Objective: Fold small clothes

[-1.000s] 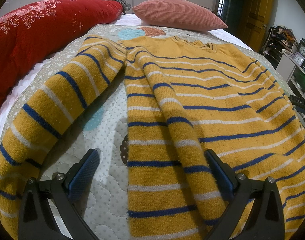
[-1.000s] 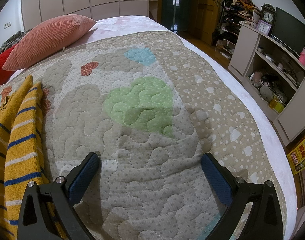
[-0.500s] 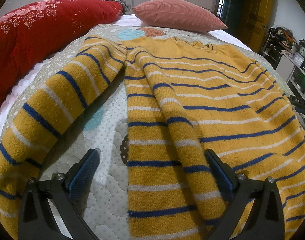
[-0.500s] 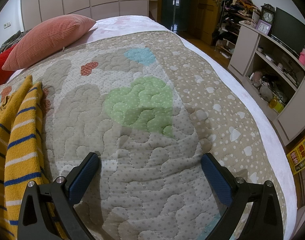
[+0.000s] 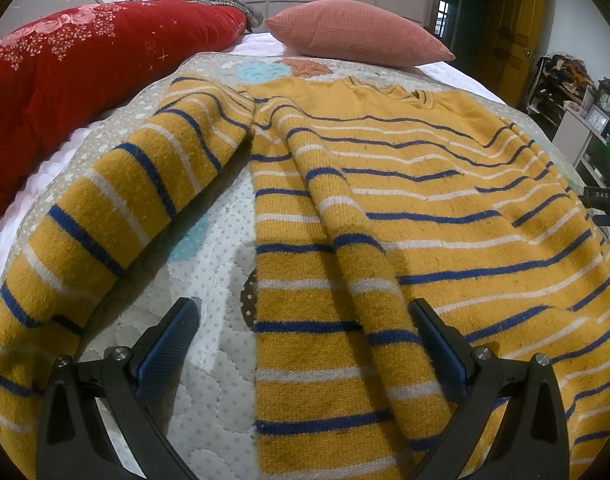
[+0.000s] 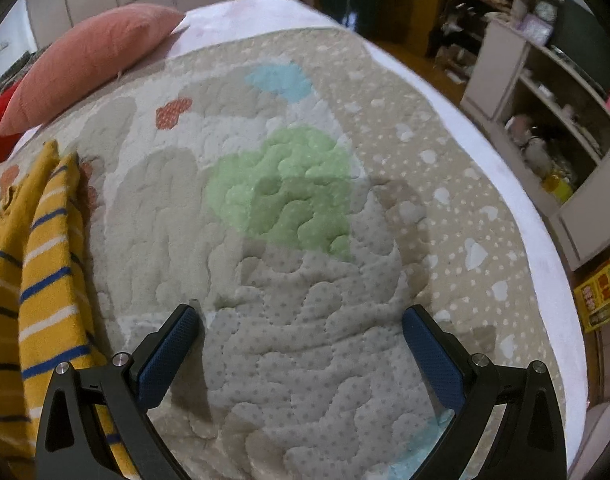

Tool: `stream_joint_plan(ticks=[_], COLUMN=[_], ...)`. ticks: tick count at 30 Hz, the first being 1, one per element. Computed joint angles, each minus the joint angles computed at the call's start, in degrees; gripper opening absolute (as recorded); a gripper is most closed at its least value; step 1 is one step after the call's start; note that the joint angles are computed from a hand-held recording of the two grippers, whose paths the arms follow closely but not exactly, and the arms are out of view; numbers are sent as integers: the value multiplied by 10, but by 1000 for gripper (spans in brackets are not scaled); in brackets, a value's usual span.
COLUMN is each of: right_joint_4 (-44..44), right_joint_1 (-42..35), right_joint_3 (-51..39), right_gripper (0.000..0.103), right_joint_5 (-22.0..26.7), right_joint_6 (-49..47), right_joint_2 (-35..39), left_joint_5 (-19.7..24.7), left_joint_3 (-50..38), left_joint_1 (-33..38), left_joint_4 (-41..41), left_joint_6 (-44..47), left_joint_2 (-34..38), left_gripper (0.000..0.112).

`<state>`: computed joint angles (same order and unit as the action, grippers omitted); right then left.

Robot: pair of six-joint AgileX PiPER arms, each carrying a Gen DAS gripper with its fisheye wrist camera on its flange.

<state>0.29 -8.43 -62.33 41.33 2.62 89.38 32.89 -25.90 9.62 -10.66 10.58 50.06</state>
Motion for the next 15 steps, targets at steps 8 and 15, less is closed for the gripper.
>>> stream_joint_plan(ticks=[8,15], right_joint_4=[-128,-200], right_joint_1=[19,199], right_joint_3=[84,119], right_gripper=[95,103], right_joint_5=[5,100], right_joint_6=[122,222], right_joint_2=[-229,-469], left_joint_5=[5,20], left_joint_3=[4,0], left_joint_1=[3,-25], left_joint_4=[1,55], left_joint_6=[2,-62], left_joint_2=[-16,-22], left_gripper=[103,103])
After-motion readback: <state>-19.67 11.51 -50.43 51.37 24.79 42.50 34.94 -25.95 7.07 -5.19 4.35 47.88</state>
